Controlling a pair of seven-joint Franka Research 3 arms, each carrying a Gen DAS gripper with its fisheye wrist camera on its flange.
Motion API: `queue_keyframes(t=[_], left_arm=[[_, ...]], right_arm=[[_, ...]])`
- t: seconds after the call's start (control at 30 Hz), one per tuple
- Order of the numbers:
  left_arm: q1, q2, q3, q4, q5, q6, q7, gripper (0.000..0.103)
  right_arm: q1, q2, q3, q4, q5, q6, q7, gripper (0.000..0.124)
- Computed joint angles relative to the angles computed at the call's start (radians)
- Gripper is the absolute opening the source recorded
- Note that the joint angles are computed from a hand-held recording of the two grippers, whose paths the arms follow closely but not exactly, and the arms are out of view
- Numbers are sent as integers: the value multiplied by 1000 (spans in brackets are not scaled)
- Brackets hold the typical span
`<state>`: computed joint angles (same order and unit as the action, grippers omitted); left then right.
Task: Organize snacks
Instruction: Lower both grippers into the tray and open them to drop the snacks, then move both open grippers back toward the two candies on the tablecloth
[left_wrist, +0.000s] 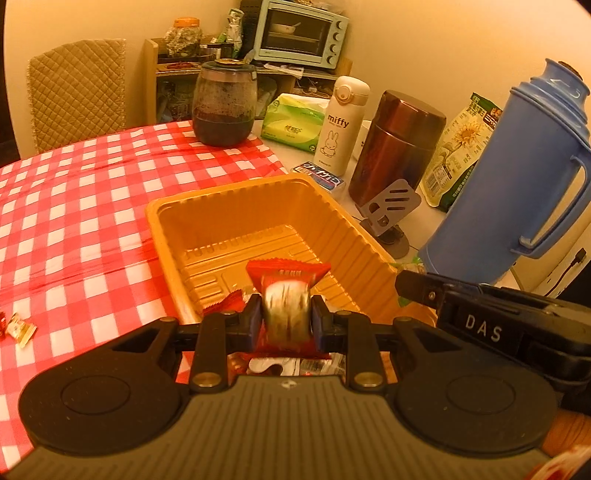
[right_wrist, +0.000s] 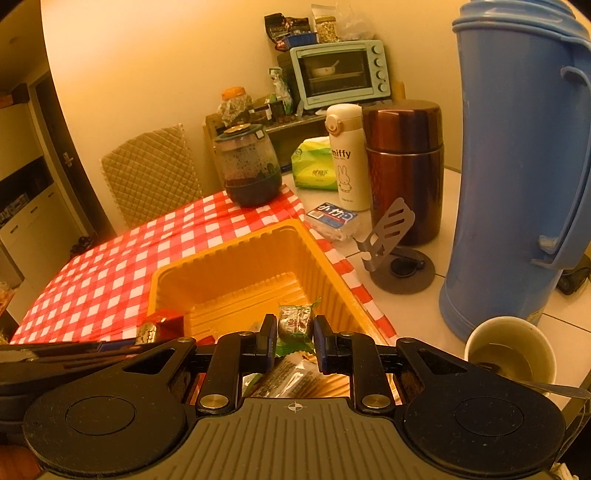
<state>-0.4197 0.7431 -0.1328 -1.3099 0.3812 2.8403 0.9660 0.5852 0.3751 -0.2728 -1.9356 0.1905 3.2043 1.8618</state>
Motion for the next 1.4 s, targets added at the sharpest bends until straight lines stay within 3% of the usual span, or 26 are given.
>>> queue_keyframes(t=[0.03,0.07,0.33,0.7,0.83,0.9,0.93,0.97,1.0,1.07,1.4], left_arm=[[-3,8,5,12,3,-7,0,45],[-16,6,24,10,16,1,-15,48],[-31,-82,87,-132,83,64,-130,48],[-15,-150,91,-241,144,101,-240,55],[-2,-159,79,-257,147,108,-247,59],[-6,-168,87,-271,155,114,-259,66],[-10,-175,94,-279,162,117,-268,68],[-11,-181,98,-288,166,120,-277,68],[-13,-189,103,-299,172,123,-289,71],[-18,-209,115,-329,186,136,-317,76],[-59,-354,186,-514,328,186,-521,81]], right_arm=[[1,2,-2,1,1,-2,2,21],[0,3,-2,2,3,-4,4,21],[-23,8,26,7,1,-12,4,21],[-90,9,121,31,14,-17,-48,21],[-149,13,192,47,28,-16,-91,21],[-228,17,284,57,56,-15,-136,22],[-241,19,299,62,70,-16,-144,23],[-250,19,310,62,83,-12,-149,31],[-263,17,325,59,96,-6,-157,46],[-285,9,353,47,120,12,-175,58],[-74,-118,126,-106,93,-10,-33,59]])
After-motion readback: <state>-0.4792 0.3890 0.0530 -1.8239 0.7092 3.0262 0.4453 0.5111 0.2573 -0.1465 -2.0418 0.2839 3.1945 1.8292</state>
